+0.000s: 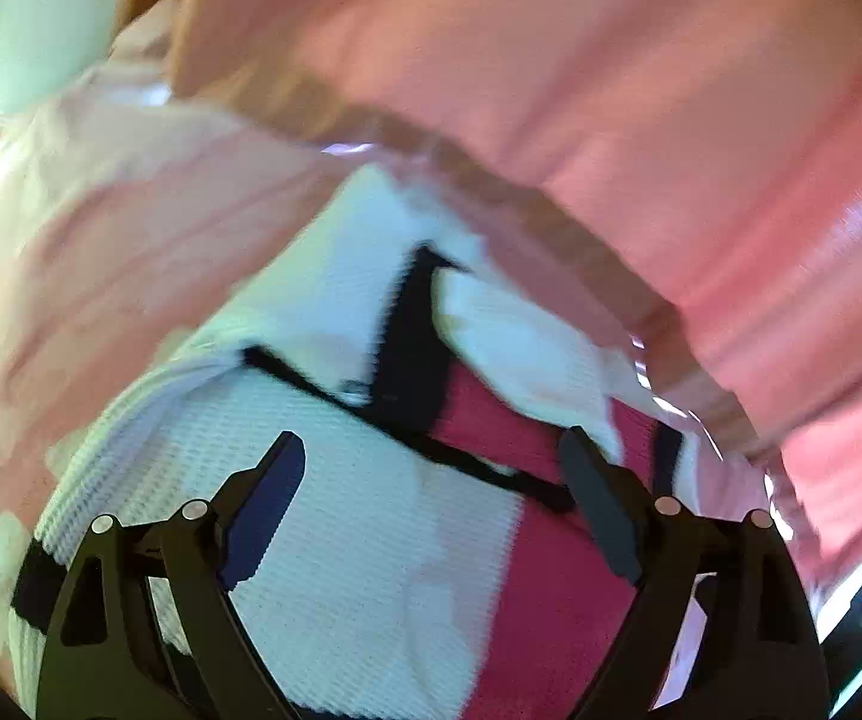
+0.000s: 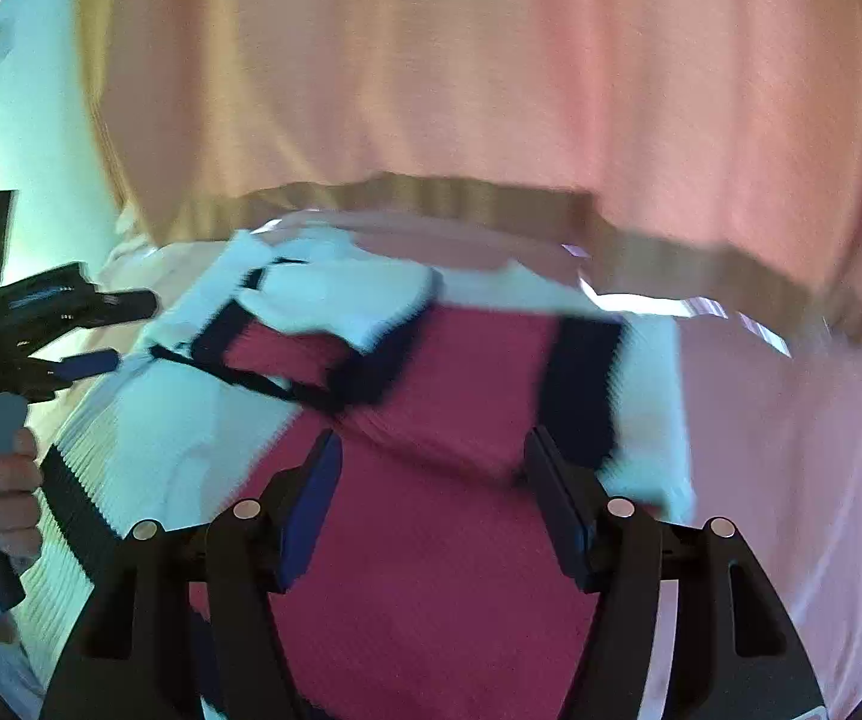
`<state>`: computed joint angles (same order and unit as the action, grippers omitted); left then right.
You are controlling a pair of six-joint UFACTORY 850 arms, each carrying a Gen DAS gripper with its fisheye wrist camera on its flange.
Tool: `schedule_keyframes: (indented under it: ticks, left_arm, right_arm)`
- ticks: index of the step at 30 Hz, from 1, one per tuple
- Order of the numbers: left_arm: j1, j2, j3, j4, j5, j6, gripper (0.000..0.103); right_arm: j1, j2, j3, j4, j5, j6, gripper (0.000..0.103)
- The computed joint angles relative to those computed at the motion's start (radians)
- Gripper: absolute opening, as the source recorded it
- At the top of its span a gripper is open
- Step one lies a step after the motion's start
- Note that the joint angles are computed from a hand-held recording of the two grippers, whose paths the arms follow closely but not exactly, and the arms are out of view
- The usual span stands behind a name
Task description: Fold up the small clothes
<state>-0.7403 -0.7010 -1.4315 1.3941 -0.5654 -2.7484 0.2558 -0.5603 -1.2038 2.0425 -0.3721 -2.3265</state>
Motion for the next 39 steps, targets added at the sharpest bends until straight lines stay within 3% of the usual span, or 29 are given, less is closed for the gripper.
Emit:
schedule_keyframes:
  ticks: [2,5,8,10,12,13,14,16,19,21,23,25,27,28,29,31,34,36,37,38,39]
  left_arm:
    - [0.038,0.004,0.026,0.064,0.081,-0.101,0.082]
    - [0.085,-0.017,0.029,0.134,0.162,-0.22,0.072]
    - [0.118,-0.038,0.019,0.179,0.23,-0.261,0.052]
    - [0.131,-0.053,0.005,0.105,0.253,-0.187,0.027]
    - [0.137,-0.054,0.002,0.004,0.232,-0.079,0.016]
    - [0.139,-0.048,0.013,0.0,0.216,-0.07,0.012]
    - [0.142,-0.041,0.022,0.008,0.203,-0.079,0.011]
    - [0.142,-0.024,0.046,0.011,0.165,-0.098,0.011]
    - [0.143,0.002,0.082,0.019,0.13,-0.136,0.011]
    - [0.156,0.002,0.091,0.058,0.178,-0.177,0.011]
    - [0.153,-0.013,0.074,-0.011,0.169,-0.113,0.012]
    - [0.149,-0.019,0.057,-0.063,0.155,-0.055,0.013]
    - [0.146,-0.023,0.051,-0.064,0.139,-0.048,0.014]
    - [0.147,-0.02,0.057,-0.041,0.145,-0.074,0.014]
    - [0.149,-0.018,0.062,-0.026,0.149,-0.09,0.014]
    - [0.151,-0.011,0.073,0.007,0.157,-0.131,0.014]
    - [0.156,-0.006,0.084,0.063,0.169,-0.198,0.015]
    - [0.157,-0.004,0.089,0.094,0.169,-0.236,0.015]
    - [0.156,-0.001,0.093,0.111,0.162,-0.25,0.014]
    - [0.155,0.002,0.095,0.112,0.152,-0.245,0.014]
    - [0.151,0.004,0.094,0.101,0.133,-0.222,0.01]
  right_arm:
    - [0.042,-0.019,-0.034,0.07,0.013,-0.109,0.069]
    - [0.114,-0.089,-0.134,0.127,0.092,-0.235,0.07]
    - [0.168,-0.18,-0.248,0.048,0.202,-0.199,0.07]
    - [0.19,-0.232,-0.317,-0.088,0.27,-0.067,0.069]
    - [0.195,-0.269,-0.369,-0.268,0.288,0.142,0.053]
    - [0.191,-0.281,-0.386,-0.346,0.282,0.247,0.015]
    - [0.177,-0.293,-0.404,-0.401,0.252,0.351,0.007]
    - [0.125,-0.275,-0.405,-0.404,0.127,0.518,0.007]
    - [-0.012,-0.216,-0.313,-0.197,-0.113,0.658,0.007]
    - [-0.078,-0.233,-0.287,-0.22,-0.153,0.837,0.007]
    - [-0.099,-0.274,-0.31,-0.398,-0.076,1.008,0.009]
    - [-0.124,-0.306,-0.326,-0.5,-0.134,1.134,0.009]
    - [-0.144,-0.302,-0.314,-0.464,-0.19,1.115,0.012]
    - [-0.146,-0.295,-0.306,-0.444,-0.195,1.092,0.021]
    - [-0.147,-0.288,-0.297,-0.411,-0.199,1.058,0.039]
    - [-0.148,-0.284,-0.303,-0.374,-0.218,1.034,0.058]
    - [-0.136,-0.302,-0.351,-0.417,-0.189,1.108,0.065]
    - [-0.12,-0.338,-0.416,-0.462,-0.162,1.181,0.065]
    - [-0.11,-0.353,-0.442,-0.485,-0.138,1.21,0.06]
    - [-0.104,-0.355,-0.449,-0.478,-0.124,1.196,0.022]
    - [-0.103,-0.354,-0.449,-0.478,-0.125,1.181,0.007]
